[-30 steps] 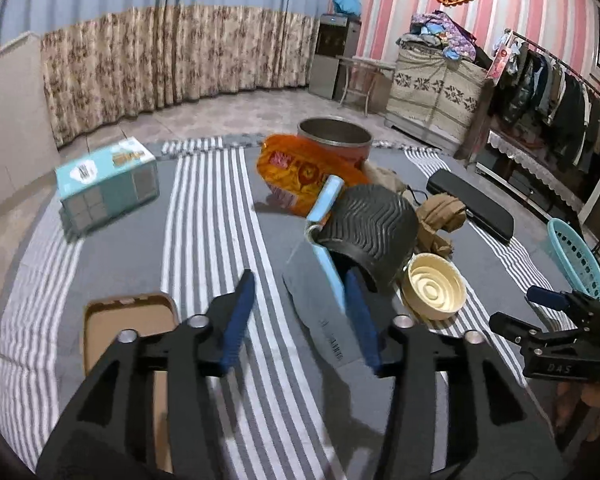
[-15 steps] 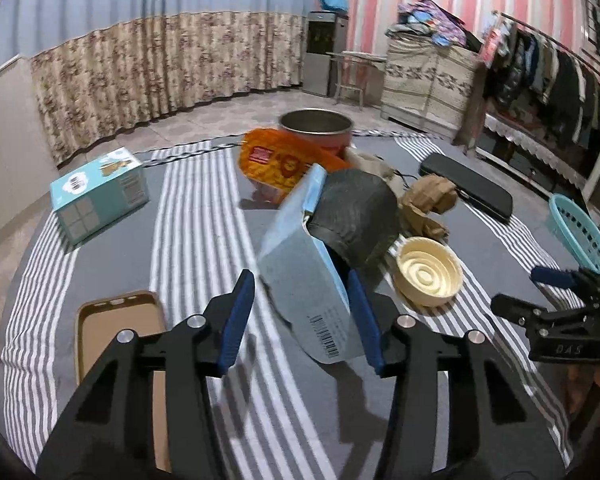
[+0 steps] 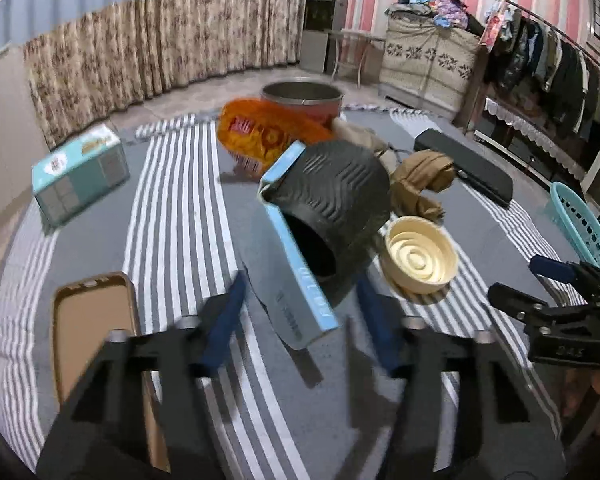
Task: Collect trash
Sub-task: 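Grasp the light-blue printed box beside the black cylinder with the left gripper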
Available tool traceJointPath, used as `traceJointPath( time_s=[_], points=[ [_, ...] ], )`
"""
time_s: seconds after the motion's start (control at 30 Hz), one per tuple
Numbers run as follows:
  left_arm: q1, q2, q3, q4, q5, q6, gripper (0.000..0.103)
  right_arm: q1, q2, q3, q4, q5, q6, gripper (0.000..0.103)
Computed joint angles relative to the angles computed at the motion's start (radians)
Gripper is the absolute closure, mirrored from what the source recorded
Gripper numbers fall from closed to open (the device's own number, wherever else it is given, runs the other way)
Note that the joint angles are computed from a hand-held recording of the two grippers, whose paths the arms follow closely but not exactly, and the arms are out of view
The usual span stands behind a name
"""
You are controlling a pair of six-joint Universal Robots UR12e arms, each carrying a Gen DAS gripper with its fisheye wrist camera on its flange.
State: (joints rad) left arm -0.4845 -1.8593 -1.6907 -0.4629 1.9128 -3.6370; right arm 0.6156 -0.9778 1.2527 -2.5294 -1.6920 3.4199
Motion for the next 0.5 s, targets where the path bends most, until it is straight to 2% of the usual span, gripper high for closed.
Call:
traceJointPath(
  time_s=[0.07, 0.1, 0.17, 0.3, 0.33, 0.43, 0.5],
  points=[
    [0.008, 0.005, -0.01, 0.008, -0.008, -0.021, 0.077, 0.0, 0.0, 0.0, 0.0, -0.002, -0.003, 0.01],
    [0.008, 0.008, -0.016, 0.02, 0.006, -0.024, 0.086, 0.0, 0.001, 0.0, -0.002, -0.002, -0.006, 0.01],
    [0.002, 0.011, -0.022, 0.04, 0.047, -0.017, 0.095, 0.0, 0.002, -0.002, -0.003, -0.001, -0.013, 0.01],
    [-0.018, 0.013, -0.033, 0.077, 0.153, -0.014, 0.096, 0.001, 0.011, -0.019, -0.008, 0.041, -0.01, 0.01],
    [-0.025, 0.012, -0.034, 0.087, 0.198, -0.009, 0.096, 0.002, 0.017, -0.029, -0.006, 0.05, -0.01, 0.01],
    [-0.028, 0.017, -0.042, 0.087, 0.258, -0.019, 0.097, 0.014, 0.041, -0.072, 0.014, 0.057, -0.025, 0.01],
    [-0.024, 0.024, -0.051, 0.087, 0.265, -0.039, 0.097, 0.024, 0.059, -0.102, 0.031, 0.05, -0.036, 0.01]
  ],
)
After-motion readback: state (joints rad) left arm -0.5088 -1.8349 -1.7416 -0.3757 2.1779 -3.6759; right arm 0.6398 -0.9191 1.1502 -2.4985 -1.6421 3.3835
